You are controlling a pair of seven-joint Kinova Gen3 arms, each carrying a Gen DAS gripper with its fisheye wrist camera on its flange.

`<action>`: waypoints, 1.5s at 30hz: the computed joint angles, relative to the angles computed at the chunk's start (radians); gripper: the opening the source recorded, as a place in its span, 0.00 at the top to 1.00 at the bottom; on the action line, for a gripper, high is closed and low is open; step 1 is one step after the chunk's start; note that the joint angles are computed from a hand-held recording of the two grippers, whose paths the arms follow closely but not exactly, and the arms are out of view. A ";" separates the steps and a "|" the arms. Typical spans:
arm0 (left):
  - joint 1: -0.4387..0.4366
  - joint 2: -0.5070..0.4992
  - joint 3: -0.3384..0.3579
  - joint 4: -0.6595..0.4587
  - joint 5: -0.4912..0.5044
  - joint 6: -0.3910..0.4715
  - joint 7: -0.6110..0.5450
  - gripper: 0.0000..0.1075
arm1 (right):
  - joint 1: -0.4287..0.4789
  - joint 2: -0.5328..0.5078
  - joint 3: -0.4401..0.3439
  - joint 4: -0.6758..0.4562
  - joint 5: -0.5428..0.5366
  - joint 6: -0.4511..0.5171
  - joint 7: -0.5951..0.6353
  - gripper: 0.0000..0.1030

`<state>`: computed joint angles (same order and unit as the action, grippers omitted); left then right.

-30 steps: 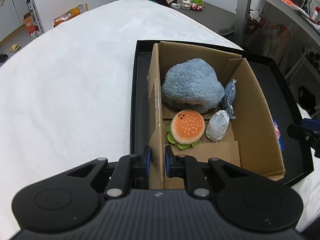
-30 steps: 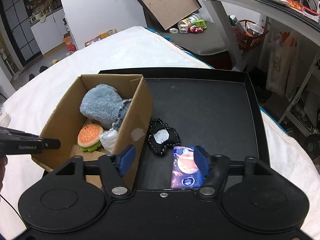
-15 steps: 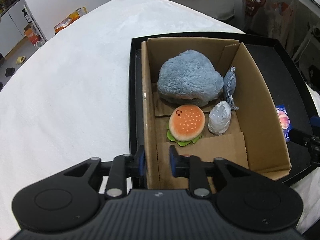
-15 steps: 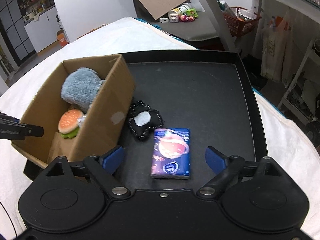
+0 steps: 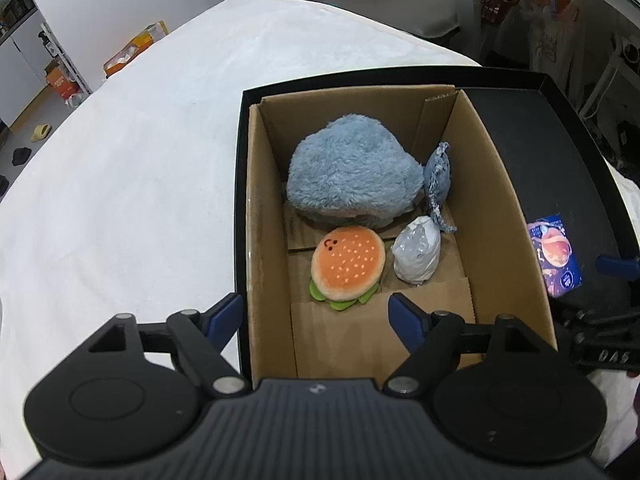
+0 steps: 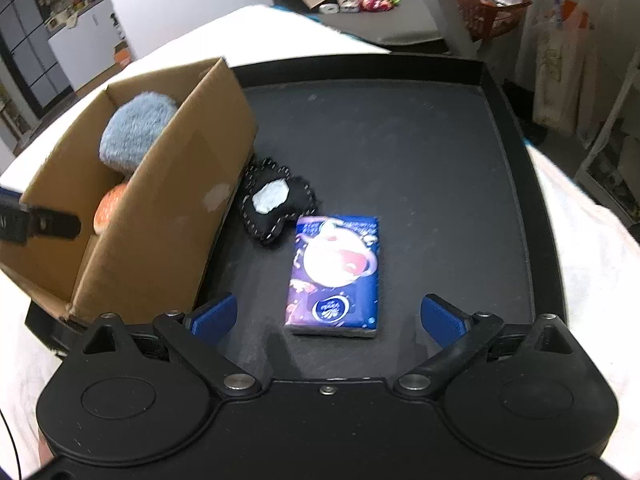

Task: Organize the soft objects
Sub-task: 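Move the right tool to the blue tissue pack and grasp it, then carry the tissue pack into the box beside the hamburger and release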

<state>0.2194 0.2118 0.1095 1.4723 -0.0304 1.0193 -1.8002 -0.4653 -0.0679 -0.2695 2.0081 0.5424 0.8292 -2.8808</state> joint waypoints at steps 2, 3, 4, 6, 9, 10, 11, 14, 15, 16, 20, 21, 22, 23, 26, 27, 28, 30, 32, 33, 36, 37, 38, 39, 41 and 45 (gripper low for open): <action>0.004 -0.002 -0.004 0.001 -0.006 -0.006 0.021 0.24 | -0.004 0.012 -0.001 -0.004 -0.001 0.000 0.017 0.06; 0.008 0.003 -0.005 -0.005 -0.014 0.002 0.033 0.24 | -0.006 0.019 0.002 -0.008 -0.007 0.002 0.030 0.08; 0.010 0.006 -0.006 -0.010 -0.019 0.008 0.040 0.24 | -0.007 0.027 0.007 -0.015 -0.018 0.002 0.046 0.13; 0.012 0.007 -0.007 -0.011 -0.026 0.008 0.048 0.24 | -0.007 0.042 0.023 -0.025 -0.053 -0.010 0.088 0.20; 0.014 0.015 -0.009 -0.017 -0.038 0.009 0.063 0.24 | -0.023 0.058 0.016 -0.026 -0.009 -0.006 0.075 0.24; 0.015 0.019 -0.011 -0.020 -0.044 0.011 0.069 0.24 | -0.032 0.061 0.014 -0.023 0.018 -0.002 0.055 0.30; 0.017 0.023 -0.011 -0.024 -0.049 0.017 0.075 0.24 | -0.041 0.061 0.012 -0.018 0.046 0.006 0.029 0.41; 0.014 0.029 -0.006 -0.031 -0.041 0.025 0.068 0.24 | -0.049 0.037 0.032 -0.007 0.038 0.017 0.020 0.51; 0.013 0.028 -0.004 -0.029 -0.037 0.023 0.062 0.24 | -0.033 0.024 0.033 -0.001 0.015 0.007 0.033 0.51; 0.014 0.027 -0.001 -0.026 -0.034 0.021 0.052 0.24 | -0.024 0.015 0.035 0.002 0.003 0.014 0.043 0.51; 0.017 0.026 0.005 -0.017 -0.021 0.025 0.035 0.24 | 0.003 -0.016 0.031 0.007 -0.044 0.057 0.072 0.52; 0.018 0.026 0.005 -0.016 -0.018 0.026 0.033 0.24 | 0.010 -0.016 0.028 0.005 -0.052 0.064 0.076 0.52; 0.018 0.026 0.005 -0.015 -0.016 0.027 0.032 0.24 | 0.013 -0.017 0.021 0.002 -0.054 0.080 0.074 0.52; 0.022 0.025 0.004 -0.012 -0.020 0.025 0.036 0.24 | 0.015 -0.016 0.014 -0.001 -0.053 0.095 0.069 0.52; 0.025 0.024 0.003 -0.011 -0.022 0.024 0.036 0.24 | 0.016 -0.021 0.000 -0.003 -0.054 0.129 0.037 0.52; 0.024 0.024 0.004 -0.012 -0.020 0.025 0.032 0.24 | 0.017 -0.024 -0.001 -0.005 -0.060 0.138 0.028 0.52; 0.026 0.024 0.003 -0.014 -0.025 0.029 0.034 0.24 | 0.018 -0.026 -0.002 -0.007 -0.064 0.142 0.019 0.52; 0.024 0.022 0.003 -0.013 -0.022 0.029 0.027 0.24 | 0.021 -0.035 -0.003 -0.013 -0.068 0.153 0.012 0.52; 0.020 0.018 0.003 -0.011 -0.017 0.027 0.020 0.24 | 0.023 -0.041 -0.006 -0.027 -0.068 0.169 0.015 0.52; 0.019 0.016 0.003 -0.010 -0.016 0.026 0.017 0.24 | 0.023 -0.042 -0.010 -0.035 -0.066 0.179 0.017 0.52; 0.017 0.011 0.003 -0.004 -0.014 0.020 0.010 0.24 | 0.027 -0.044 -0.009 -0.054 -0.069 0.195 0.035 0.52; 0.016 0.009 0.003 -0.002 -0.012 0.020 0.007 0.24 | 0.028 -0.048 -0.007 -0.060 -0.072 0.199 0.049 0.52; 0.015 0.008 0.004 -0.001 -0.010 0.021 0.005 0.24 | 0.029 -0.054 -0.005 -0.063 -0.076 0.196 0.065 0.52; 0.012 0.006 0.004 0.001 -0.005 0.021 0.002 0.24 | 0.033 -0.062 0.000 -0.063 -0.083 0.189 0.086 0.52; 0.006 0.002 0.004 0.004 0.006 0.019 -0.008 0.24 | 0.039 -0.069 -0.003 -0.073 -0.095 0.200 0.110 0.52; -0.007 0.000 0.003 -0.001 0.028 0.024 -0.021 0.24 | 0.055 -0.086 -0.001 -0.089 -0.114 0.221 0.160 0.52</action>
